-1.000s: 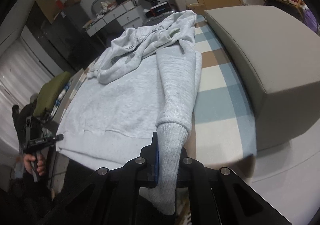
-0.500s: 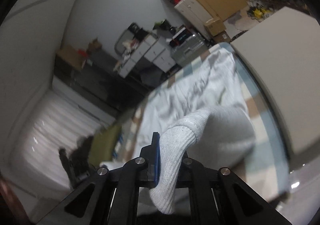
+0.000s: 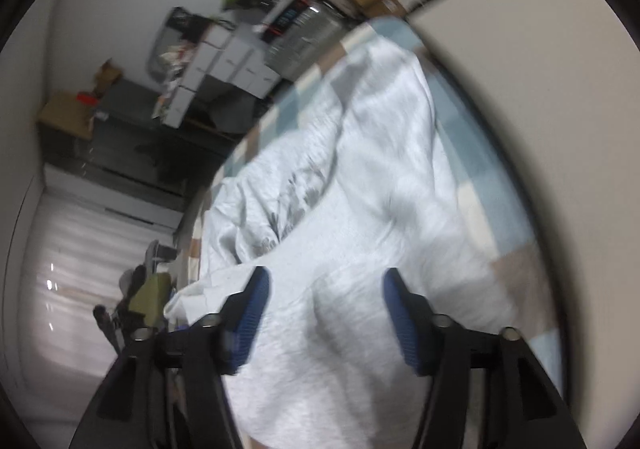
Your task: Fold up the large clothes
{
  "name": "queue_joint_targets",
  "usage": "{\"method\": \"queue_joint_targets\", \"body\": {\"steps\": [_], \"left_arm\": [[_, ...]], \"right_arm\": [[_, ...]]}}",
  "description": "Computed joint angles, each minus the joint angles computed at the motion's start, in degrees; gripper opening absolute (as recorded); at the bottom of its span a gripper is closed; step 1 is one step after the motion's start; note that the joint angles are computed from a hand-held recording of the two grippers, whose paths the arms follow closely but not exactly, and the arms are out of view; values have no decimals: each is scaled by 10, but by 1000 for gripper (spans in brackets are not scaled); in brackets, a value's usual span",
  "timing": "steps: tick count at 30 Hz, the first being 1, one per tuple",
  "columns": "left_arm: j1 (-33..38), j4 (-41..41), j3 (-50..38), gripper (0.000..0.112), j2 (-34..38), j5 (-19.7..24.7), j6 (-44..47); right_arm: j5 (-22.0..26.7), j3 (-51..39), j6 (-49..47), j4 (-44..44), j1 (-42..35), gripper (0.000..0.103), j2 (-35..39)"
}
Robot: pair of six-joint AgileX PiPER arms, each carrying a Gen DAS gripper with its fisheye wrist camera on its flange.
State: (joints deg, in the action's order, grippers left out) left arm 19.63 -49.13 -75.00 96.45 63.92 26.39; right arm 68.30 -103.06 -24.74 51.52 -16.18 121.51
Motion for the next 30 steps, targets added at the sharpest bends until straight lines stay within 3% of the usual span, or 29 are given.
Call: {"method": "queue_joint_targets", "body": {"steps": [5, 8, 10, 12, 14, 16, 17, 19, 21, 26, 30], "left_arm": [[-51, 57, -20, 89, -17, -24, 37], [-78, 63, -81, 89, 21, -8, 69], [-107, 113, -141, 89, 67, 5, 61], [-115, 128, -176, 89, 101, 20, 60], [-121, 138, -197, 89, 122, 26, 57], [-119, 119, -202, 89, 126, 26, 74], [-120, 115, -208, 88, 127, 29, 80], [-119, 92, -198, 66, 114, 24, 111], [-132, 111, -187, 18, 98, 14, 114], [-130, 63, -101, 6, 30, -8, 152], [-118, 51, -43, 3, -37, -43, 145]], "right_arm": [[-66, 36, -118, -56, 6, 83, -60], [-100, 3, -112, -184, 60, 83, -52], [-117, -15, -101, -266, 92, 83, -42], [-112, -59, -83, -333, 120, 82, -9], [-75, -116, -88, -344, 130, 72, 31], [-47, -165, -75, -375, 146, 43, 64], [-50, -173, -62, -394, 155, 36, 71], [-27, -205, -51, -387, 152, 16, 91], [-40, -176, -67, -348, 142, 14, 77], [-168, 39, -174, -272, 137, 12, -62], [-272, 195, -238, -215, 139, 11, -182]]}}
